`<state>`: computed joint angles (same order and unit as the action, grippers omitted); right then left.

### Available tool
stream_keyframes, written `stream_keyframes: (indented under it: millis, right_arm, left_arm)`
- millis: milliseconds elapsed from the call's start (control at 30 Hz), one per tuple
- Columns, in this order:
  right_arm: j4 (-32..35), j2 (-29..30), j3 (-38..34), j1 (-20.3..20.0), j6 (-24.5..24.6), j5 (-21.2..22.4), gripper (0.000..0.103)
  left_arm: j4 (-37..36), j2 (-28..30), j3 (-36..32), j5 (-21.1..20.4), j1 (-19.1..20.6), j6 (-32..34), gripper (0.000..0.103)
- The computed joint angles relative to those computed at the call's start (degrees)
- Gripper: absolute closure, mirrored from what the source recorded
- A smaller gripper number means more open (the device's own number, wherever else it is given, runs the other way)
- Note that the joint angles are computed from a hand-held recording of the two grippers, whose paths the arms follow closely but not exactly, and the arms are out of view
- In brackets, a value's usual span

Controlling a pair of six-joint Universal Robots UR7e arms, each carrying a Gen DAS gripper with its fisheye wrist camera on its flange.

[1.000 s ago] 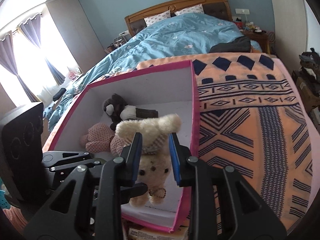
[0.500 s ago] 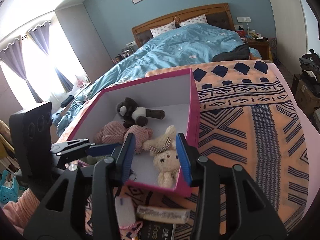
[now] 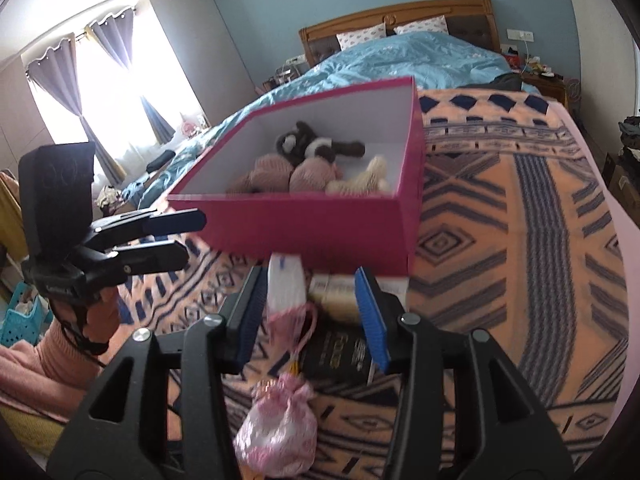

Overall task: Organize objects
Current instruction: 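Withdraw both grippers toward the pink drawstring pouch, then grasp the pink drawstring pouch with both grippers and lift it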

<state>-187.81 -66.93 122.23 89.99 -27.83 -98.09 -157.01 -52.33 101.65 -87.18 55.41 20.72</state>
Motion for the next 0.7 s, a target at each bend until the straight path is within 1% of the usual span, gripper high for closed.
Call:
stream_keyframes:
  millis: [100,200,300,400,500,567,633,700]
  right_arm:
    - [1.5,-0.1,1.9,-0.4,-0.5,-1.3,0.055]
    - [4.7,0.1,2.8,-1.2,-0.1,-2.0,0.055]
    - [7.4,0.8,3.0,-1.6,0.5,-3.5,0.055]
    - [9.3,1.2,3.0,-2.3,0.7,-2.8,0.055]
    - [11.0,1.3,2.6,-3.2,1.0,-1.3,0.055]
    - [12.1,1.5,2.4,-3.5,0.8,-0.8,0.066]
    - [11.8,1.5,2.7,-3.5,0.4,-0.9,0.069]
    - [12.1,0.7,3.3,-3.7,0.0,0.0,0.072]
  left_arm:
    - [1.3,-0.7,2.2,-0.7,0.1,0.2,0.04]
    - [1.9,-0.8,4.0,-0.5,0.0,0.5,0.04]
    - [3.3,-0.6,4.7,-2.4,0.5,-0.4,0.04]
    - [4.0,-0.5,5.6,-3.2,0.9,-0.8,0.04]
    - [4.7,-0.6,6.3,-3.6,1.0,-1.0,0.04]
    - [5.0,-0.7,6.8,-3.7,1.1,-1.2,0.04]
    - [5.3,-0.8,7.1,-4.0,1.2,-1.3,0.04]
    - [5.9,-0.8,7.1,-4.2,1.2,-1.1,0.04]
